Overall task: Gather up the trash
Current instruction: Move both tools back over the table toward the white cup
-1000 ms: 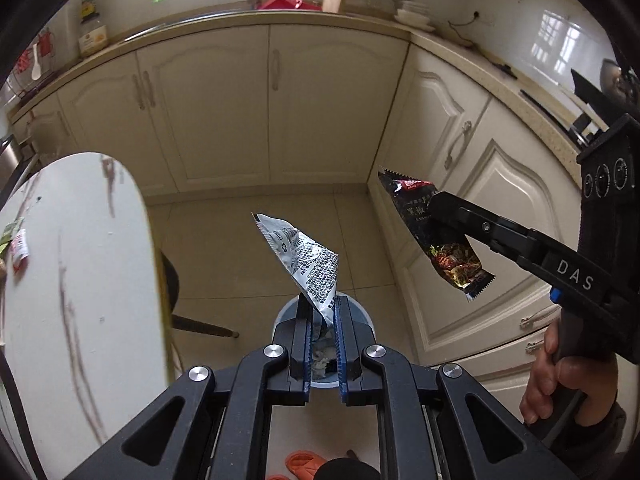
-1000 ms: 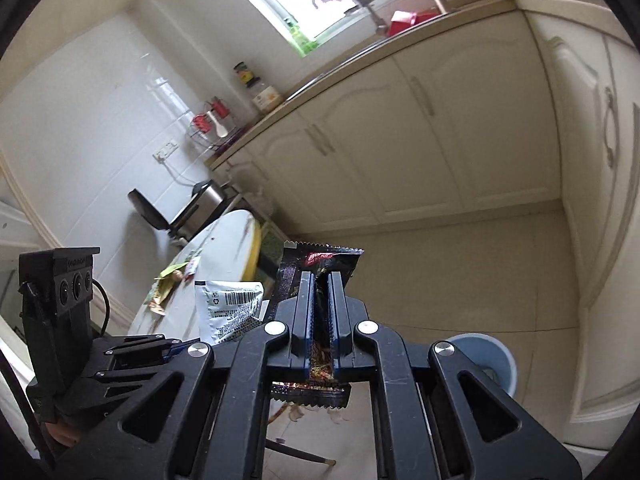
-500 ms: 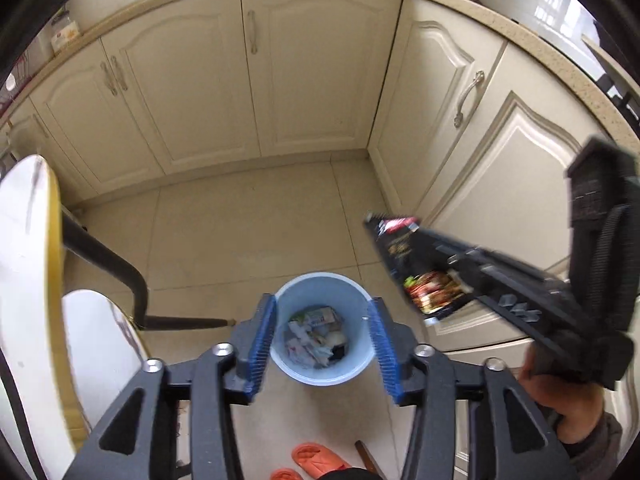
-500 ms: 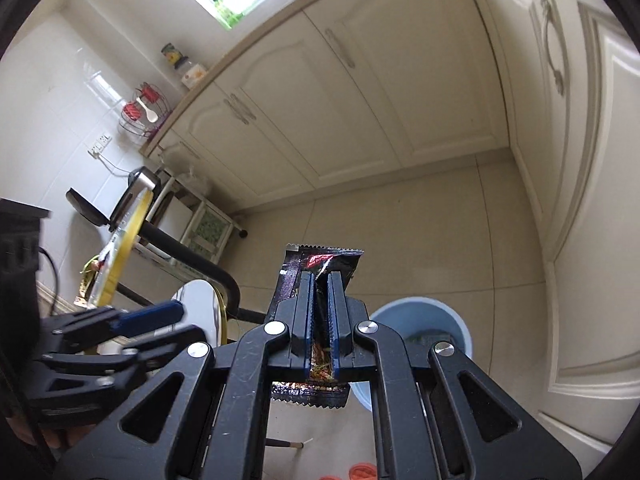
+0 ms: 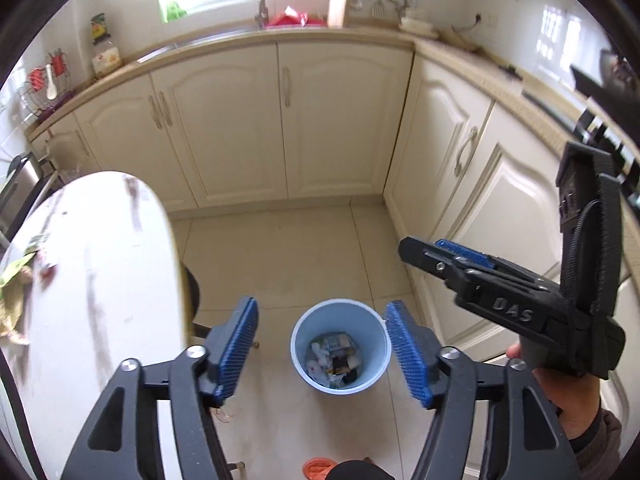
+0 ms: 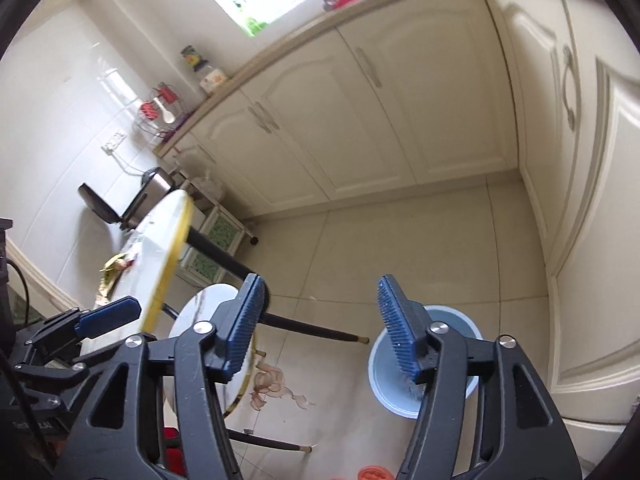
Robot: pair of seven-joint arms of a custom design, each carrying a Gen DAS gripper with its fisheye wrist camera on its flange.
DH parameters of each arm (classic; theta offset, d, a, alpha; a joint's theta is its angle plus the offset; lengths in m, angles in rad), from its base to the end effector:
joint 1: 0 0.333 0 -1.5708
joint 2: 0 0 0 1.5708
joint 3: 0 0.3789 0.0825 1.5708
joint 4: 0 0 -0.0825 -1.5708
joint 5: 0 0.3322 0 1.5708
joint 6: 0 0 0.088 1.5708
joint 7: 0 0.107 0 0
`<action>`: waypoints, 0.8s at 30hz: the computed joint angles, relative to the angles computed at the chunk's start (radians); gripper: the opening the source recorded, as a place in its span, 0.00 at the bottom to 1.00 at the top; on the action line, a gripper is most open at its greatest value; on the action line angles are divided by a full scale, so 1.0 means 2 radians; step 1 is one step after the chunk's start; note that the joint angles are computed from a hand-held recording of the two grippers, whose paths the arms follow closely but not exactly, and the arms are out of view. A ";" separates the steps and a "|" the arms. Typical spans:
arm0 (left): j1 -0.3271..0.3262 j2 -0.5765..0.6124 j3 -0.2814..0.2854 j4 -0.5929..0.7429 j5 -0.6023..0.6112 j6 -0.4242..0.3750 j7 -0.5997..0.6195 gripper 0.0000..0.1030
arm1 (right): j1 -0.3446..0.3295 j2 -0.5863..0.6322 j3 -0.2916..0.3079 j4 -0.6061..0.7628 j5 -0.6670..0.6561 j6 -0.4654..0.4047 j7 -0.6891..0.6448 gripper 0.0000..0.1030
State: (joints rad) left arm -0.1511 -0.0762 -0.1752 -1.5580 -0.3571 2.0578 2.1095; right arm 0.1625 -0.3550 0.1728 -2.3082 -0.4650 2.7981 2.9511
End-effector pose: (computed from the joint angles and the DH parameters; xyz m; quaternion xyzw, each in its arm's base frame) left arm 0.4746 -0.1864 0.7895 -0.3581 0.8750 -0.3059 0.1119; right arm 0.3878 0.1732 0.6558 -0.3974 0.8088 -0.1591 0.4032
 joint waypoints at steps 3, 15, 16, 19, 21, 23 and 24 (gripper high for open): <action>0.010 -0.035 0.016 -0.025 -0.026 0.008 0.016 0.65 | 0.002 0.006 0.025 0.051 -0.020 -0.036 -0.003 0.67; 0.087 -0.111 0.088 -0.085 -0.059 0.062 0.042 0.95 | 0.096 0.167 0.052 0.329 -0.074 -0.170 -0.077 0.87; 0.093 -0.111 0.093 -0.087 -0.057 0.065 0.038 0.97 | 0.106 0.183 0.050 0.350 -0.072 -0.180 -0.090 0.88; 0.115 -0.103 0.113 -0.084 -0.055 0.049 0.026 0.97 | 0.134 0.235 0.043 0.421 -0.063 -0.216 -0.132 0.89; 0.131 -0.088 0.118 -0.073 -0.049 0.039 0.004 0.97 | 0.147 0.268 0.037 0.465 -0.041 -0.233 -0.167 0.89; 0.145 -0.068 0.113 -0.053 -0.034 0.026 -0.034 0.97 | 0.156 0.295 0.029 0.497 -0.024 -0.247 -0.195 0.89; 0.151 -0.060 0.110 -0.047 -0.029 0.025 -0.052 0.97 | 0.161 0.313 0.026 0.522 -0.014 -0.263 -0.212 0.89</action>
